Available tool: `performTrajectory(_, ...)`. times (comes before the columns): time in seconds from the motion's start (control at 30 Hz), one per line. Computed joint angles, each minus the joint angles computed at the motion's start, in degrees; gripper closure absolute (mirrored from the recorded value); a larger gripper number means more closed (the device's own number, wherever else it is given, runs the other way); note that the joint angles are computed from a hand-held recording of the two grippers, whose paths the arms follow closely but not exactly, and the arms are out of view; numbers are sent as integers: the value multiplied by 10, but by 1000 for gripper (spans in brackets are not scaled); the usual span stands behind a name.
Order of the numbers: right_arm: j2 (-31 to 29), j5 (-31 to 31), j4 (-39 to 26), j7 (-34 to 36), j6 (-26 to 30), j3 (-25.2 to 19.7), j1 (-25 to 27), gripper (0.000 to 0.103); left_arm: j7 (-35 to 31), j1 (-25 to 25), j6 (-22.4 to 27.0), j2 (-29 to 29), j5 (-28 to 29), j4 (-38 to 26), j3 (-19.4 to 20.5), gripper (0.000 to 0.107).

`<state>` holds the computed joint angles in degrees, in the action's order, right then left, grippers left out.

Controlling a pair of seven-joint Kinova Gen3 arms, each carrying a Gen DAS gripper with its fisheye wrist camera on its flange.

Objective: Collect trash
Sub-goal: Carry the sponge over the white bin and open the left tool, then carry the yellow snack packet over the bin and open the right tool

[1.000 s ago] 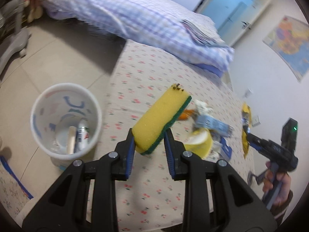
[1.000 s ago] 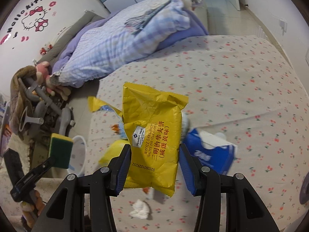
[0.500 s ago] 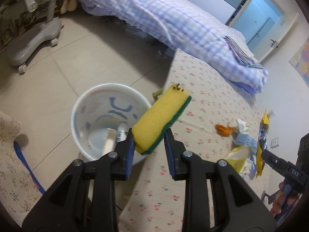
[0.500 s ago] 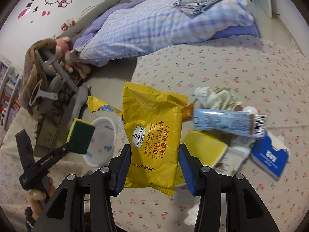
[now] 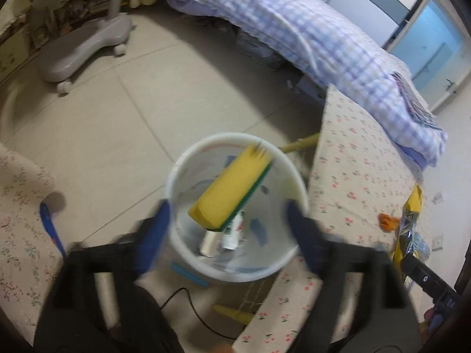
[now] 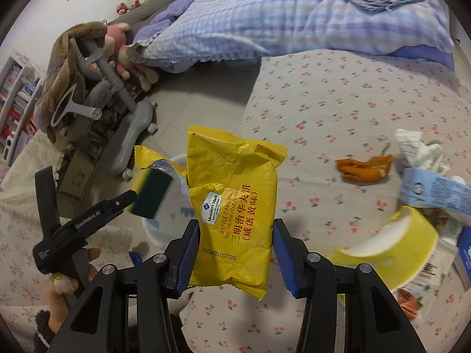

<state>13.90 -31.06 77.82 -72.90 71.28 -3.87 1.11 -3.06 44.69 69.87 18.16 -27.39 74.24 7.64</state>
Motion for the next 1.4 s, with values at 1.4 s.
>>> performTrajectory(1.4,3,-9,9,28,-37,-19,-32,21,-34,-9,78,-21,16,11,29,12)
